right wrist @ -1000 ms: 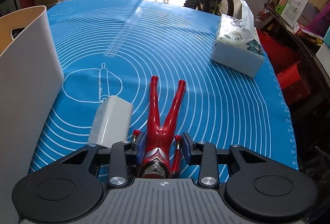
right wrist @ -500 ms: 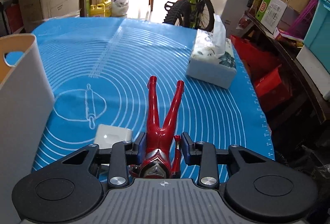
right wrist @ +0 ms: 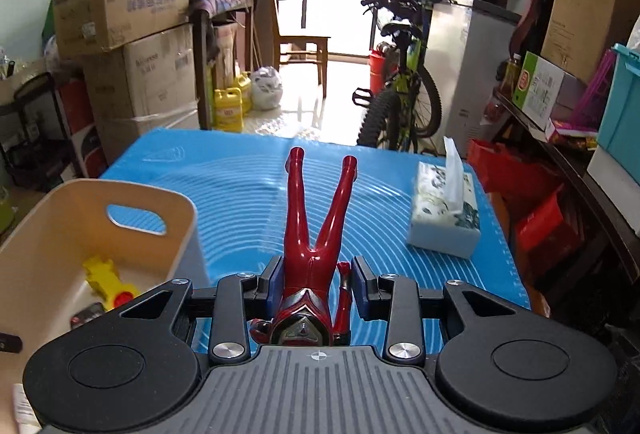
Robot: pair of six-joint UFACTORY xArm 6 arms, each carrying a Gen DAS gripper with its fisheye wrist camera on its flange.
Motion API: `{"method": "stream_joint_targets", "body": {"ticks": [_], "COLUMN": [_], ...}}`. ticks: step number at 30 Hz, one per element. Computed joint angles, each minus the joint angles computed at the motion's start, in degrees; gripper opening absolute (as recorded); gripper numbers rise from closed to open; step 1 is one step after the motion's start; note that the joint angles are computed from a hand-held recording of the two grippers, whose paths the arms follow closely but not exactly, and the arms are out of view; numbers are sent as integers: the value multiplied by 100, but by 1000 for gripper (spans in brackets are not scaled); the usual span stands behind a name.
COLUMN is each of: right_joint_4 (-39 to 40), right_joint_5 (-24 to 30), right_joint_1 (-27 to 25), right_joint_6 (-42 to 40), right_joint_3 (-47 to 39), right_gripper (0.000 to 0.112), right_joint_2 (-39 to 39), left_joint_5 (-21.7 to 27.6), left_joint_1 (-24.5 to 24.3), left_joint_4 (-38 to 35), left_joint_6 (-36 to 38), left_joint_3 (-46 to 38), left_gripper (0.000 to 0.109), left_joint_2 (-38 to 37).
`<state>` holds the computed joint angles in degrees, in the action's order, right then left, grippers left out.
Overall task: Organize rigid objects
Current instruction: 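Lift the red figure and lower it into the basket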
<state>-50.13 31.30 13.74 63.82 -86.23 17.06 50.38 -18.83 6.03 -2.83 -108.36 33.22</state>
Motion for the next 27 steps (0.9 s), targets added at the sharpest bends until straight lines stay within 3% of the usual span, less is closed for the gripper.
{"method": "stream_joint_targets", "body": {"ticks": [11,18,27], "right_joint_4": [178,1019,2472], "right_joint_5": [-485,-551,-151], "right_joint_1": [365,725,975], "right_joint_6": [-143,-1028,-2358], "right_joint_3": [-393,-829,-1292], "right_gripper": [43,43,43], "right_joint_2": [207,608,1107], "left_joint_5": [2,-29,-84], "left_joint_1": [1,1,7], "left_joint_4": [3,-42,-93], "left_joint_6": [1,24,64], "left_joint_3": [-2,0,47], "left_gripper": [10,10,10], "left_joint_2": [1,13,-5]}}
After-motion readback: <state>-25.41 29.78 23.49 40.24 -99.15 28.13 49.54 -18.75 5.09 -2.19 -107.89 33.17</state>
